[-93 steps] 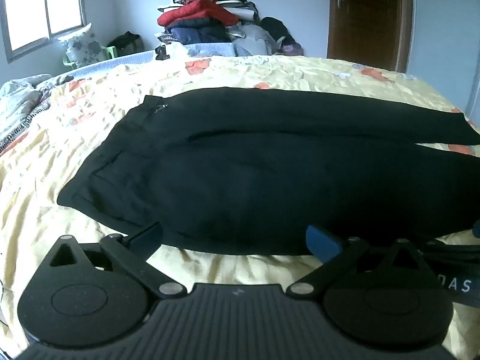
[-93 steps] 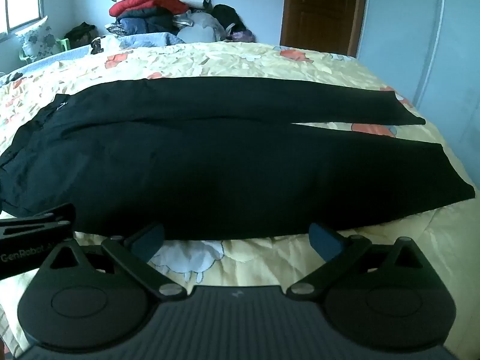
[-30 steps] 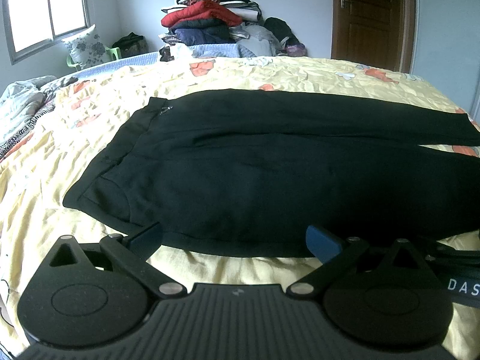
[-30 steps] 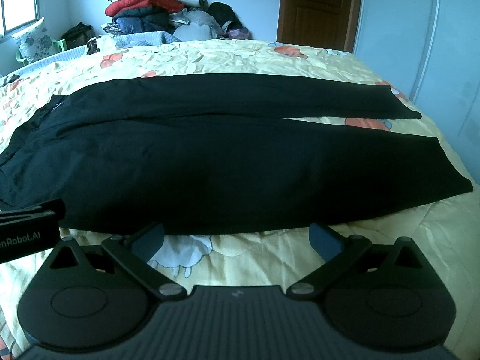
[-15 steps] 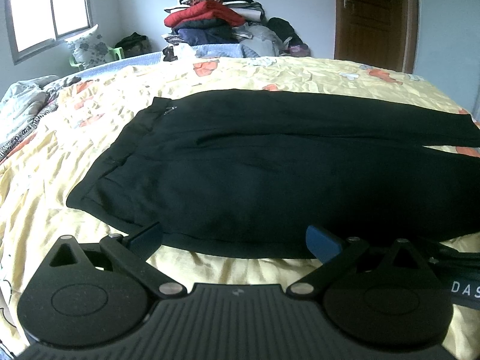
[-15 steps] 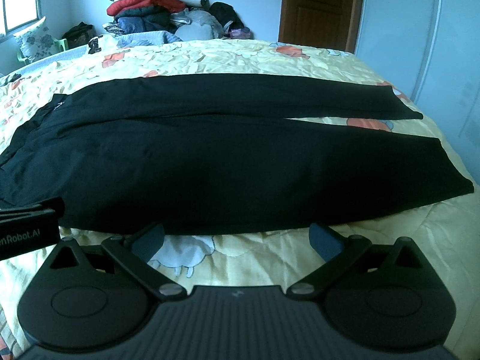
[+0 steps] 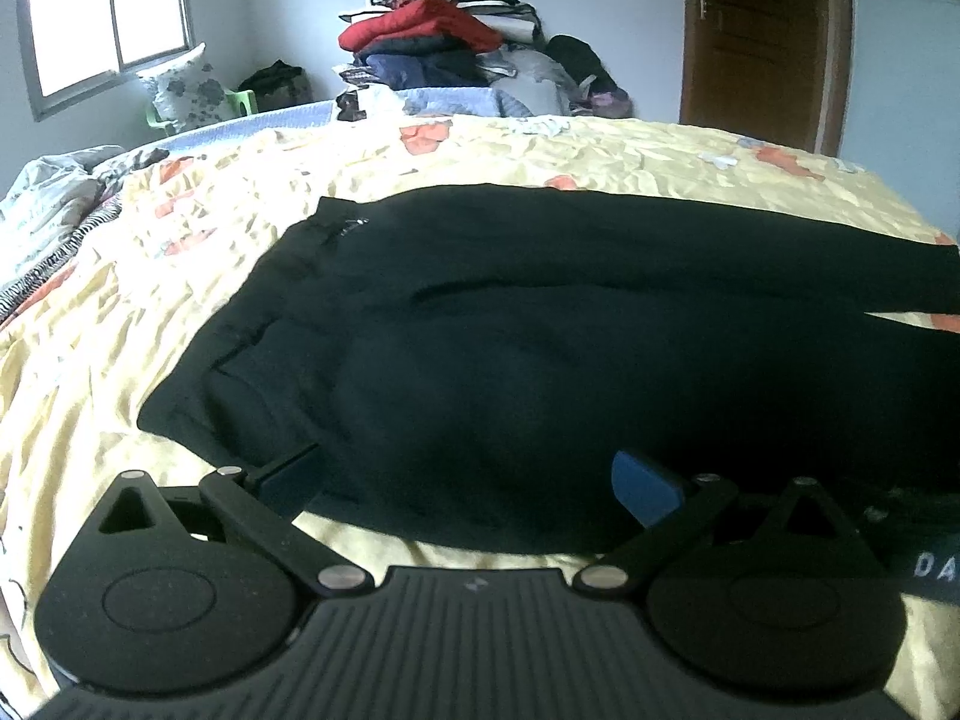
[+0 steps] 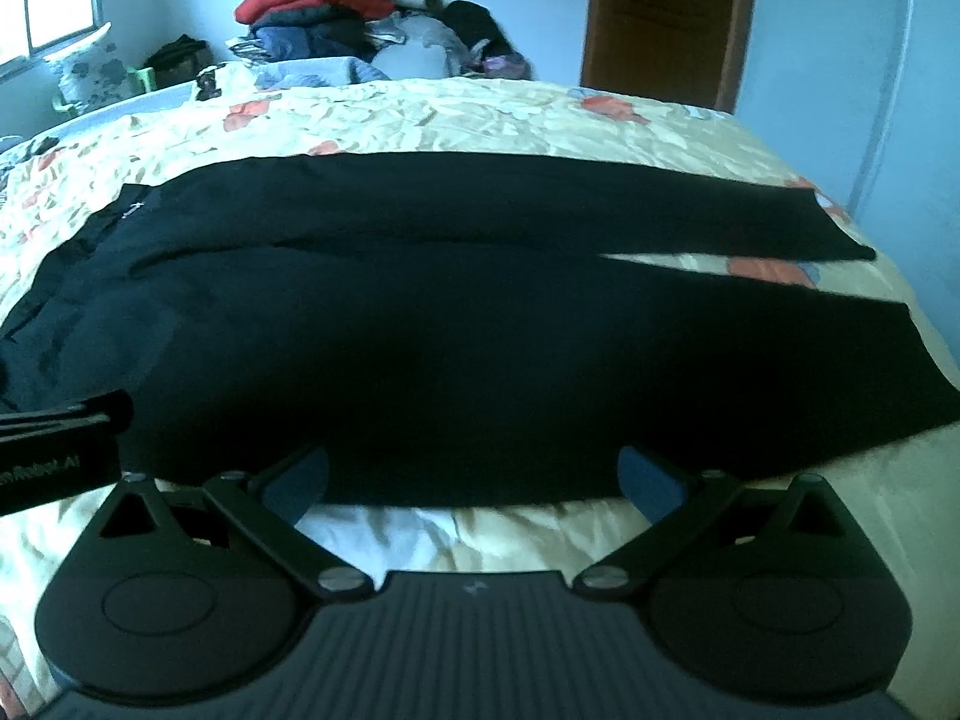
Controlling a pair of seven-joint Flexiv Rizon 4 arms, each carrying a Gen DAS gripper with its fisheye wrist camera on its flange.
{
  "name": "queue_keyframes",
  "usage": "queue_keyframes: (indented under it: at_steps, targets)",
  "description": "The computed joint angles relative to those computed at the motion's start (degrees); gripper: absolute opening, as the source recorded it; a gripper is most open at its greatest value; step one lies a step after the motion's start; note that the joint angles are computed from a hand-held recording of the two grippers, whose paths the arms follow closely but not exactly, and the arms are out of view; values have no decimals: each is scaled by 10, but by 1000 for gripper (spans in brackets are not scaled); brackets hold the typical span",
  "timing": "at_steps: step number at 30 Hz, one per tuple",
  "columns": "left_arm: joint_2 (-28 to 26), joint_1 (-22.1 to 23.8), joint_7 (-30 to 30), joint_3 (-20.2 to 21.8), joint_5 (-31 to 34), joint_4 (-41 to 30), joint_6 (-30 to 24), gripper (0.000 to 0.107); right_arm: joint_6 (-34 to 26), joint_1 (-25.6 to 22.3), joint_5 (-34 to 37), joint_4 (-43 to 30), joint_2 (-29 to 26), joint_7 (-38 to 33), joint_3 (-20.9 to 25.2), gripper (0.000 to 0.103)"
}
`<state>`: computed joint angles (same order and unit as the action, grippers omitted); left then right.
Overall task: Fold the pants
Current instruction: 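Lower both tools to the trouser waistband and close both grippers on it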
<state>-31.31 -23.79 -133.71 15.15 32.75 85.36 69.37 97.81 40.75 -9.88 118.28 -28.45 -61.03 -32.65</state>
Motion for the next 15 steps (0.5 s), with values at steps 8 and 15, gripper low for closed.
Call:
queue_keyframes:
  at_steps: [8, 15]
  targets:
    - [-19, 5, -31, 39, 27, -42, -14, 103, 51, -204, -46, -132, -45, -94, 219, 103]
    - [-39, 63, -1, 25, 7, -85, -31, 103, -19, -293, -111, -344, -151, -166, 340, 103]
